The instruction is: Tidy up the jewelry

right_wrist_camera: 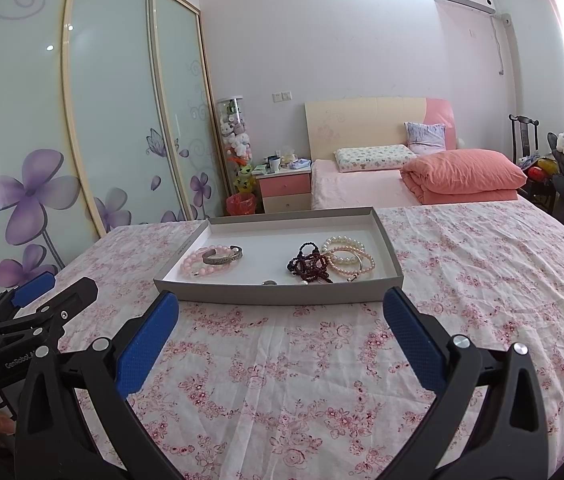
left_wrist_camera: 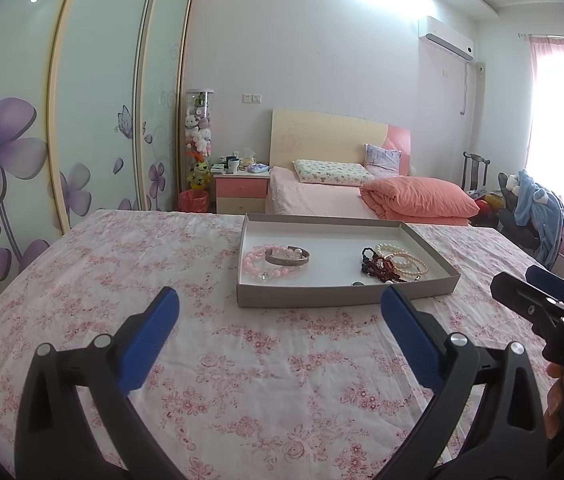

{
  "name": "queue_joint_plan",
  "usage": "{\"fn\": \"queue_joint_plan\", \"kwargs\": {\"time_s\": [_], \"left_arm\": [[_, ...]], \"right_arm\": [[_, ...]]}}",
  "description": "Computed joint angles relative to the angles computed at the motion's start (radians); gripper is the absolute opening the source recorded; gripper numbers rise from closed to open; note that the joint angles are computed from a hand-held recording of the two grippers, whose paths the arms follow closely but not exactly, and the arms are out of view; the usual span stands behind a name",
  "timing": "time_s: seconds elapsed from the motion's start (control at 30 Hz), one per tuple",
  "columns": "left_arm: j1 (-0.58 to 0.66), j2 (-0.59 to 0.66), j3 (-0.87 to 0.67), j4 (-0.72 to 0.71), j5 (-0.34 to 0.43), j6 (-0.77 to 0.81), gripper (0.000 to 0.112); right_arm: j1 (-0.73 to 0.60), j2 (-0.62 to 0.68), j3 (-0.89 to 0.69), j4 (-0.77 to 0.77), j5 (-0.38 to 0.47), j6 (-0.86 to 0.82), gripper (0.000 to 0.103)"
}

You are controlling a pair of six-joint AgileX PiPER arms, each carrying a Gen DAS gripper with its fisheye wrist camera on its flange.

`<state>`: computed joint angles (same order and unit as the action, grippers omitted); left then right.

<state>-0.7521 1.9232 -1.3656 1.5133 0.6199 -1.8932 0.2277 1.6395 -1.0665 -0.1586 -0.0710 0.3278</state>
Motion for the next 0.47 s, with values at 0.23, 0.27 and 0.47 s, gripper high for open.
{"fn": "queue_joint_plan", "kwargs": {"time_s": [0.23,0.27,0.47], "left_arm": [[0.001,0.005,-0.008,-0.014,-0.006,0.016,0.099],[0.003,0.005,-0.008,-0.018,-0.01,0.017,0.099],[0.008,0.007,-0.015,-0.034,-0.021,0.035,0.099]], "right_arm": [[-0.004,0.004,0.001,-0.07,0.001,0.071,0.101],[-0.006,0.005,0.0,-0.088,0.001,0.09,0.101],[-0.005,0.004,0.001,-0.088,0.001,0.089,0.101]]}}
